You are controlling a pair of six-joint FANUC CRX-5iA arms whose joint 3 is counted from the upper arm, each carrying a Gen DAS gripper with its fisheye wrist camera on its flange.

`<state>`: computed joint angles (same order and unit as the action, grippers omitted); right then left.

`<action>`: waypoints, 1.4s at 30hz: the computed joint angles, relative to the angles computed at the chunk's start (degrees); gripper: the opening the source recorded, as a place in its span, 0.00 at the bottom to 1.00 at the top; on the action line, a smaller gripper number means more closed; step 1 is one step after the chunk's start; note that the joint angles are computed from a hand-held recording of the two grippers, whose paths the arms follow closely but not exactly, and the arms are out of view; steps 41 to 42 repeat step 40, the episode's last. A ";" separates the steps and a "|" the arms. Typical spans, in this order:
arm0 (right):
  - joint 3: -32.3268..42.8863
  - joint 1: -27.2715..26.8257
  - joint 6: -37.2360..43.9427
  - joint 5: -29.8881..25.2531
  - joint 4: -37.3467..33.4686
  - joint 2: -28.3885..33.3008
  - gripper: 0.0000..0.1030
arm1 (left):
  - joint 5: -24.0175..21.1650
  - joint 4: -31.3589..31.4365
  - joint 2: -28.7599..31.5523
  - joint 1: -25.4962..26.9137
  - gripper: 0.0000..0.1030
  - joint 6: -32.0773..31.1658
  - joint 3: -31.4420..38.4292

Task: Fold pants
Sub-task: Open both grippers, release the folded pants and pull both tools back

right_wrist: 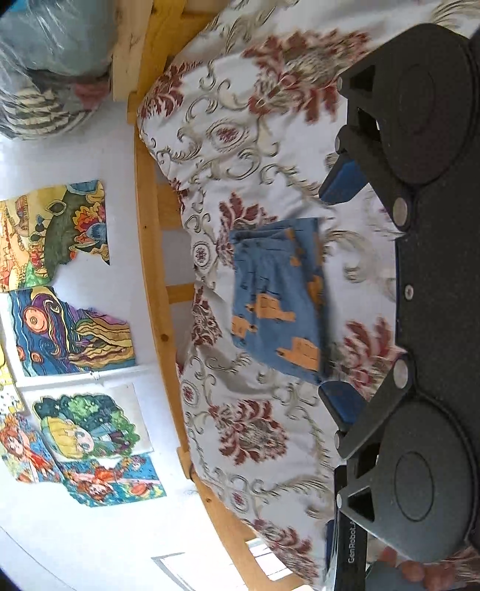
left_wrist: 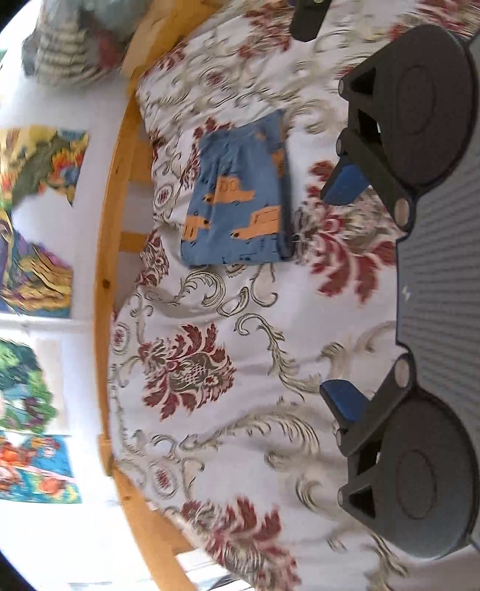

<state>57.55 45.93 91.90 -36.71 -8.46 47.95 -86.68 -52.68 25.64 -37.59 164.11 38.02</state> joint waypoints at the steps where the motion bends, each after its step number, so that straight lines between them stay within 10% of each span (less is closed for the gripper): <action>1: -3.93 0.19 0.33 1.61 0.25 -2.16 0.99 | -0.59 -0.70 0.06 -1.02 0.99 0.10 -0.12; 7: -13.29 0.68 -0.53 5.31 1.65 -7.18 0.99 | 0.51 0.69 -0.08 -2.88 0.99 4.26 -2.20; 42: -10.31 -0.13 1.47 1.32 -2.77 -5.47 0.99 | 4.46 1.58 -0.18 -2.59 0.99 3.34 -3.62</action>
